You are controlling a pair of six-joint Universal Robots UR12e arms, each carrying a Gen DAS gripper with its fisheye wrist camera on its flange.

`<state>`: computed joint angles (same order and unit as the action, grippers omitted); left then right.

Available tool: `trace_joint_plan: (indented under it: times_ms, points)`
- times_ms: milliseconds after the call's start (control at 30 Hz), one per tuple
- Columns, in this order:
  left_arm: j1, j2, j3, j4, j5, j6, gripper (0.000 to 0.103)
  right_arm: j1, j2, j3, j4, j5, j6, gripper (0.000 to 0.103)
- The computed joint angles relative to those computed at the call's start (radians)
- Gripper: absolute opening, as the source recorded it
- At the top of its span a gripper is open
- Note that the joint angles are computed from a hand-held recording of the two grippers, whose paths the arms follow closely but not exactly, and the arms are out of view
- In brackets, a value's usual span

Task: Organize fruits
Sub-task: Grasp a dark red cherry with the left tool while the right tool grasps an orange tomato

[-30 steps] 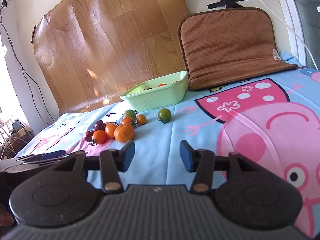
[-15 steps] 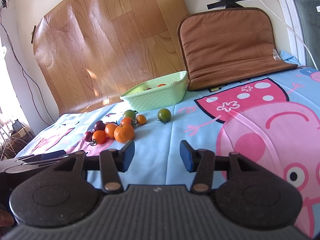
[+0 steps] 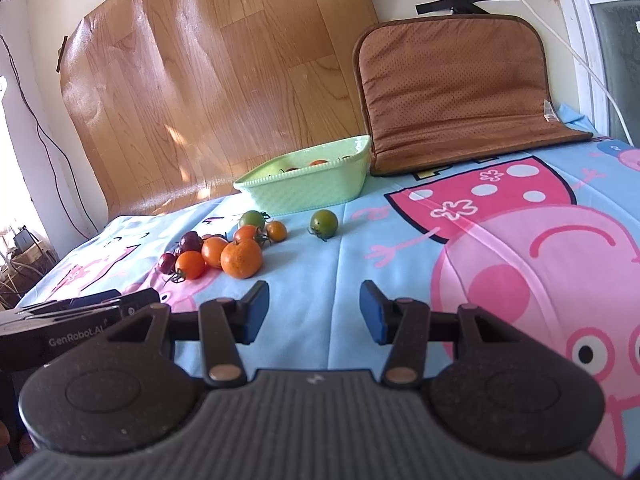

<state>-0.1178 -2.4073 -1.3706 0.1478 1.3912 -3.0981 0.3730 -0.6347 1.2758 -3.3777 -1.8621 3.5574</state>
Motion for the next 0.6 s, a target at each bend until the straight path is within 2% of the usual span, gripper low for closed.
trace_joint_plan:
  times_ms: [133,233,333,433,600]
  points:
    - [0.028,0.001,0.013,-0.045,-0.077,-0.047,0.057,0.004,0.002,-0.013,0.027,0.008,-0.052,0.052]
    - [0.046,-0.011,0.043,-0.056,-0.084,-0.042,0.055,0.005,0.007,-0.032,0.052,0.048,-0.099,0.051]
    - [0.076,-0.027,0.1,-0.098,-0.163,-0.02,0.053,0.007,0.019,-0.075,0.098,0.106,-0.16,0.046]
    - [0.096,-0.057,0.176,-0.169,-0.255,0.075,0.05,0.012,0.043,-0.143,0.157,0.156,-0.244,0.042]
    - [0.097,-0.099,0.265,-0.306,-0.297,0.26,0.044,0.017,0.099,-0.274,0.276,0.198,-0.298,0.04]
